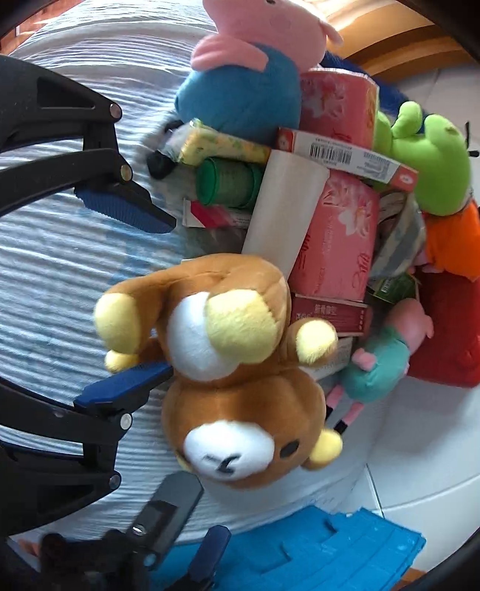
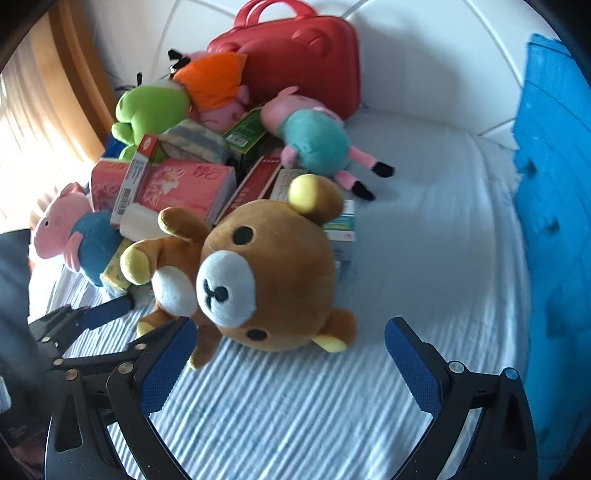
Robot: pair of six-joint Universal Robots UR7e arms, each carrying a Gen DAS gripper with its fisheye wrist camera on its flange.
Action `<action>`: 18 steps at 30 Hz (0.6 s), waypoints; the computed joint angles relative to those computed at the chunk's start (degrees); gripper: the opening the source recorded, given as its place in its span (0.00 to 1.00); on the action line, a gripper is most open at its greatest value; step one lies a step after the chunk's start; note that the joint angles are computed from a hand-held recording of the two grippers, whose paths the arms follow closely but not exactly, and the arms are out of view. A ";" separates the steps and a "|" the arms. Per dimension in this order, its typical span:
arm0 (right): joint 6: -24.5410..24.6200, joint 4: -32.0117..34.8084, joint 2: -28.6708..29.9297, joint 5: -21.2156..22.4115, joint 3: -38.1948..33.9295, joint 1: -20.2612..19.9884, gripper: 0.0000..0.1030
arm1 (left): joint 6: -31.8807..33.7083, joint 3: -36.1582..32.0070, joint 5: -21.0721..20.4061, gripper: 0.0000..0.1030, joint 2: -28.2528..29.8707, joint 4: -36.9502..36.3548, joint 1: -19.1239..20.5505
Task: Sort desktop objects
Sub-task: 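Grasp the brown bear plush with both grippers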
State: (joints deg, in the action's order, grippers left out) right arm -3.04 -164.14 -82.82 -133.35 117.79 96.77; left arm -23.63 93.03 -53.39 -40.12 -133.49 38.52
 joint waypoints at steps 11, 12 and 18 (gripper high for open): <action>0.04 7.83 4.95 6.14 -6.35 -5.20 1.00 | 1.36 -4.80 -5.18 0.69 2.81 5.48 2.98; -0.17 8.03 5.07 6.60 -6.45 -5.47 1.00 | 1.37 -5.17 -6.16 0.69 3.04 5.45 3.33; -0.07 11.11 4.43 10.27 -7.02 -7.20 1.00 | 2.25 -5.61 -7.21 0.67 4.16 4.24 3.81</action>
State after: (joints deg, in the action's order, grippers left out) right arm -3.11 -153.03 -78.39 -123.09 110.77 89.58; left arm -21.38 87.41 -60.60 -35.97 -129.25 42.33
